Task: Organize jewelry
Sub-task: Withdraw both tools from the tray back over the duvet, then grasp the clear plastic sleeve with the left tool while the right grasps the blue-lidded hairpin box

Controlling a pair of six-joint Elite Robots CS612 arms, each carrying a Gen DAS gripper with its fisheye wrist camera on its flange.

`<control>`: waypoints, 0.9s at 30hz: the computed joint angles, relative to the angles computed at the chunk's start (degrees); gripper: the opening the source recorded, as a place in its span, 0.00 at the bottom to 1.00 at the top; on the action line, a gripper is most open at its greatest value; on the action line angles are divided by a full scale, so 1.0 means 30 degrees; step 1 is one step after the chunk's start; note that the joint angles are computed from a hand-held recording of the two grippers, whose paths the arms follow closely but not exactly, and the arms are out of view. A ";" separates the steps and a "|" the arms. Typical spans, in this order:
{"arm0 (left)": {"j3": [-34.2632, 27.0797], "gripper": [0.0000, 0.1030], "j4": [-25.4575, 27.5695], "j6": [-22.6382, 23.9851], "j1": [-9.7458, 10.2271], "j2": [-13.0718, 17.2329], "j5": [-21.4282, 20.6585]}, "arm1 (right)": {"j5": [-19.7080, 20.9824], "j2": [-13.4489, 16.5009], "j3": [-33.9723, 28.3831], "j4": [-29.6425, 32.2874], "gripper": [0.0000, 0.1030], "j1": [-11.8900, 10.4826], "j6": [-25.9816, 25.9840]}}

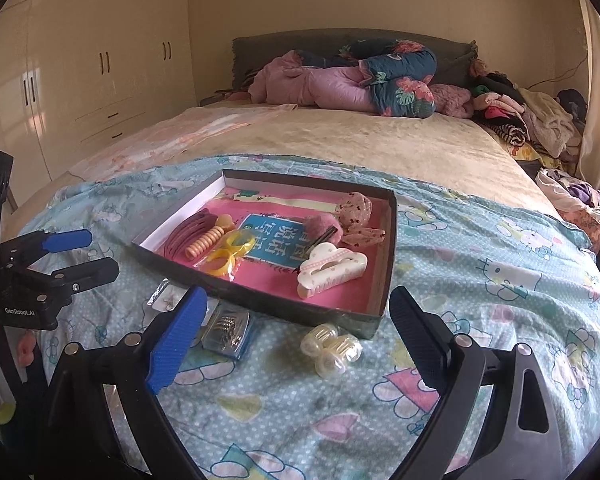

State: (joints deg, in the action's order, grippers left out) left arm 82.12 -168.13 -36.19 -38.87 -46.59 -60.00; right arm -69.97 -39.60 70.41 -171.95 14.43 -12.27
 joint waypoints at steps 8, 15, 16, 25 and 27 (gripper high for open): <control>0.0786 0.89 -0.0081 -0.0278 -0.0240 -0.0348 0.0185 | 0.0377 -0.0261 0.0710 0.0066 0.87 0.0168 -0.0258; 0.1456 0.89 0.0090 -0.0702 -0.0365 -0.0598 0.0330 | 0.0463 -0.0383 0.1163 0.0189 0.87 0.0270 -0.0494; 0.1533 0.89 0.0083 -0.0712 -0.0385 -0.0628 0.0332 | 0.0468 -0.0389 0.1196 0.0214 0.87 0.0282 -0.0494; 0.1868 0.89 0.0268 -0.0958 -0.0458 -0.0696 -0.0349 | 0.0462 -0.0303 0.1307 0.0551 0.87 0.0417 -0.0918; 0.1971 0.89 0.0293 -0.1099 -0.0456 -0.0706 -0.0538 | 0.0546 -0.0265 0.1283 0.0644 0.87 0.0429 -0.1031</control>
